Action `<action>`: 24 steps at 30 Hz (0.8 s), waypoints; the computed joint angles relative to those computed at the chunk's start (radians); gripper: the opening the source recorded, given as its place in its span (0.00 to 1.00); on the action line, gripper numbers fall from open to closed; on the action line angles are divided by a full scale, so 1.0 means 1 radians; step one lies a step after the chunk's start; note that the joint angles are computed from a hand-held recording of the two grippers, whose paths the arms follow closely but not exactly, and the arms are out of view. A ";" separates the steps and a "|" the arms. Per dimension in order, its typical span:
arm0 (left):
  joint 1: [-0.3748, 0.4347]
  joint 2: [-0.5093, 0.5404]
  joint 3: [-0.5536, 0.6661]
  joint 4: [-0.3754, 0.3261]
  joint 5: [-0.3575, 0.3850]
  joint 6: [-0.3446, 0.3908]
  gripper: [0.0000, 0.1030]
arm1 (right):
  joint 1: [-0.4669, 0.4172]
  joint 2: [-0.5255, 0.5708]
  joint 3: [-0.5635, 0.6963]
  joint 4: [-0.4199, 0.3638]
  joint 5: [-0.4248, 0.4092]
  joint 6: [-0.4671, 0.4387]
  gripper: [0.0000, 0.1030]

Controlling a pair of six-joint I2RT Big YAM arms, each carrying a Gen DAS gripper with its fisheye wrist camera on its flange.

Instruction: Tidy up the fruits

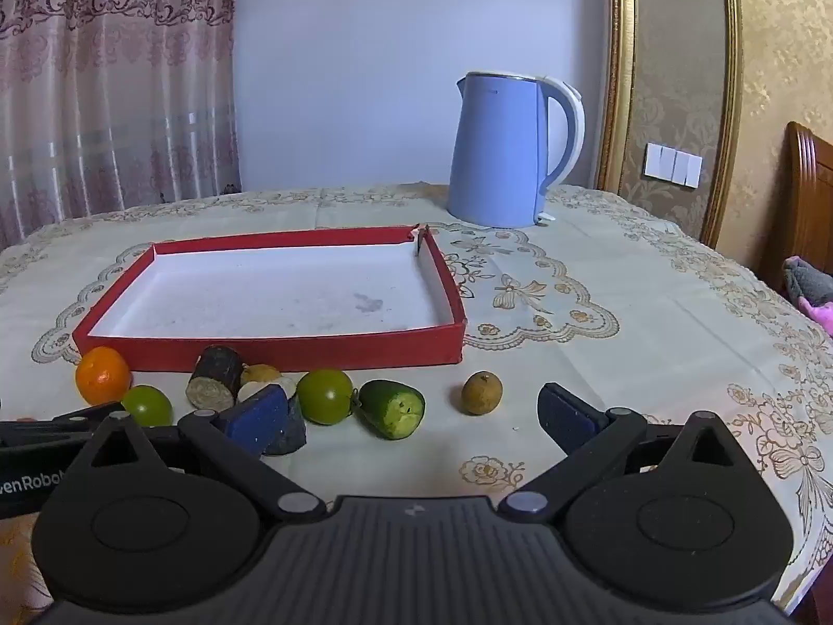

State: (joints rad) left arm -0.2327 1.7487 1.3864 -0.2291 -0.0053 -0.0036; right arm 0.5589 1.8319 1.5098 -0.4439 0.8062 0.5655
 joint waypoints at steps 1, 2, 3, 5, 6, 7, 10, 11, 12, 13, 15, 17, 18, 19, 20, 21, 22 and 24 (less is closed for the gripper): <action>0.003 0.001 0.001 0.000 0.008 0.002 1.00 | 0.001 0.005 0.006 -0.006 0.004 0.000 1.00; 0.008 0.001 0.001 0.003 0.017 0.004 1.00 | 0.010 0.003 -0.001 0.008 0.024 -0.008 1.00; 0.012 0.001 0.000 0.008 0.024 0.005 1.00 | 0.005 0.001 -0.004 0.005 0.005 -0.003 1.00; 0.003 -0.006 -0.015 0.013 -0.013 0.025 1.00 | -0.007 -0.011 -0.030 0.034 -0.036 0.004 1.00; 0.006 -0.008 -0.017 0.013 -0.010 0.028 1.00 | -0.005 -0.010 -0.029 0.034 -0.033 0.001 1.00; 0.008 -0.009 -0.018 0.011 -0.005 0.028 1.00 | -0.005 -0.020 -0.036 0.034 -0.039 0.009 1.00; 0.000 -0.006 -0.023 0.024 -0.012 0.029 1.00 | -0.006 -0.015 -0.030 0.022 -0.045 0.021 1.00; 0.001 -0.008 -0.026 0.027 -0.011 0.033 1.00 | -0.006 -0.017 -0.033 0.024 -0.047 0.022 1.00; 0.001 -0.009 -0.028 0.030 -0.012 0.034 1.00 | -0.007 -0.018 -0.035 0.027 -0.048 0.023 1.00; -0.002 0.002 -0.025 0.035 -0.016 0.035 1.00 | -0.007 -0.019 -0.037 0.029 -0.048 0.021 1.00; -0.003 0.006 -0.020 0.029 -0.015 0.036 1.00 | -0.008 -0.024 -0.045 0.037 -0.054 0.022 1.00; -0.004 0.009 -0.017 0.027 -0.011 0.035 1.00 | -0.009 -0.024 -0.043 0.034 -0.058 0.020 1.00; -0.006 0.010 -0.017 0.028 -0.013 0.034 1.00 | -0.009 -0.023 -0.041 0.031 -0.059 0.017 1.00; -0.004 0.005 -0.019 0.027 -0.012 0.034 1.00 | -0.008 -0.022 -0.040 0.029 -0.057 0.016 1.00; -0.003 0.003 -0.019 0.027 -0.009 0.035 1.00 | -0.007 -0.021 -0.038 0.026 -0.056 0.016 1.00; -0.004 0.004 -0.017 0.024 -0.010 0.037 1.00 | -0.007 -0.020 -0.037 0.025 -0.056 0.014 1.00; -0.003 0.004 -0.016 0.022 -0.010 0.037 1.00 | -0.007 -0.018 -0.035 0.024 -0.056 0.013 1.00; -0.003 0.004 -0.017 0.024 -0.008 0.038 1.00 | -0.007 -0.018 -0.036 0.027 -0.053 0.015 1.00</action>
State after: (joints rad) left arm -0.2360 1.7530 1.3698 -0.2052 -0.0131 0.0343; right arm 0.5515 1.8138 1.4739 -0.4165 0.7534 0.5805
